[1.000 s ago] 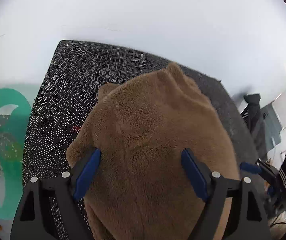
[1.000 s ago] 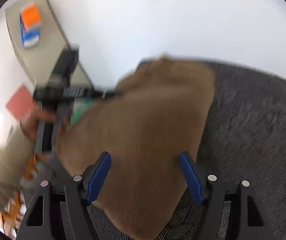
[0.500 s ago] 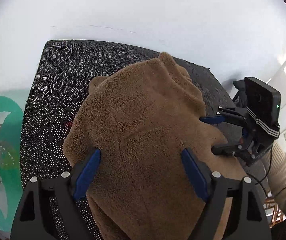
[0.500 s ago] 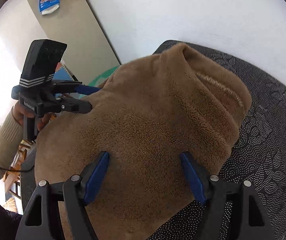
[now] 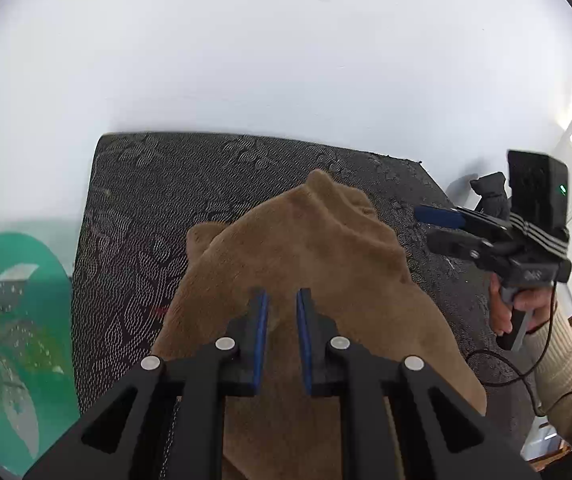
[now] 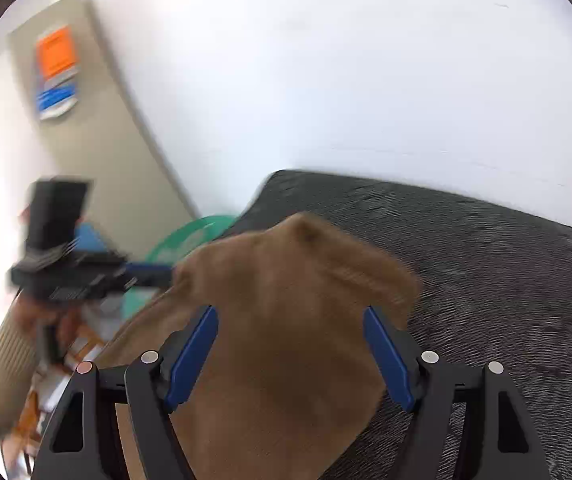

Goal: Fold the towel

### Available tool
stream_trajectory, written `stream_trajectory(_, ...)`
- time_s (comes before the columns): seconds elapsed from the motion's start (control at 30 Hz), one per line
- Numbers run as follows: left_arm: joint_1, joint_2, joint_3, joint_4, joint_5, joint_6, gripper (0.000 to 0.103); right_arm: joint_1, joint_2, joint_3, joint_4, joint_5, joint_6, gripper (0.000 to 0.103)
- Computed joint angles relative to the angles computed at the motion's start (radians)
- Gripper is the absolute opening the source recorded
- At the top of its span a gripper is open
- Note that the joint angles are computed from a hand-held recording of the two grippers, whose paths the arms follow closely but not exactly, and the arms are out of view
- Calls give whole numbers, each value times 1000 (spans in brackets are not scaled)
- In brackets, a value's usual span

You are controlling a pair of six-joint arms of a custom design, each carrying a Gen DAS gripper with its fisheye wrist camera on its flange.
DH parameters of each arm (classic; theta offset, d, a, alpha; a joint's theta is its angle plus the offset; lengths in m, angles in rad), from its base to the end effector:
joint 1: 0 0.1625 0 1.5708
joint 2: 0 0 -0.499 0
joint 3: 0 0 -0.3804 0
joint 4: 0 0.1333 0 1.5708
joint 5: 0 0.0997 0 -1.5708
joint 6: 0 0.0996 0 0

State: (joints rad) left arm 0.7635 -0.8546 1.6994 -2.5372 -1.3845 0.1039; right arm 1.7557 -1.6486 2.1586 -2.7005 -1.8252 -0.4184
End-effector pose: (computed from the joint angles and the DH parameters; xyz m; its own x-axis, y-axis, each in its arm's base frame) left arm -0.3943 -0.5874 0.1694 -0.6176 0.7618 -0.1954 0.7854 0.6106 -0.1016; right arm 0.1855 -0.4031 0.4537 -0.8330 -0.3564 0.4232 -0.5342 0.7172 -0.4475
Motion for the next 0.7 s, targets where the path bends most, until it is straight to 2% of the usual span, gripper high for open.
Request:
stream_trajectory(0.07,-13,11,2,-2,7,40,17,0,28,-5,-5,-25,9,77)
stream_trajectory(0.17,-18,50,-28,67,16,45,17,15,78,-6,-22,-99,-16,77)
stream_trajectory(0.23,-12,74,-49,121,30,33,16,17,105,-12,-11,-146,-30,73)
stream_trajectory(0.3,0,88,-59,149,23,20,12,19,122,-12,11,-206,-35,60)
stream_trajectory(0.4,20,94,-67,163,-7,3,12,21,154,-7,17,-256,-42,58)
stream_trajectory(0.53,31,96,-70,164,-27,-5,12,34,182,-4,-11,-287,-43,59)
stream_trajectory(0.7,23,59,-46,144,-31,-21,12,50,147,13,-63,-255,-40,59)
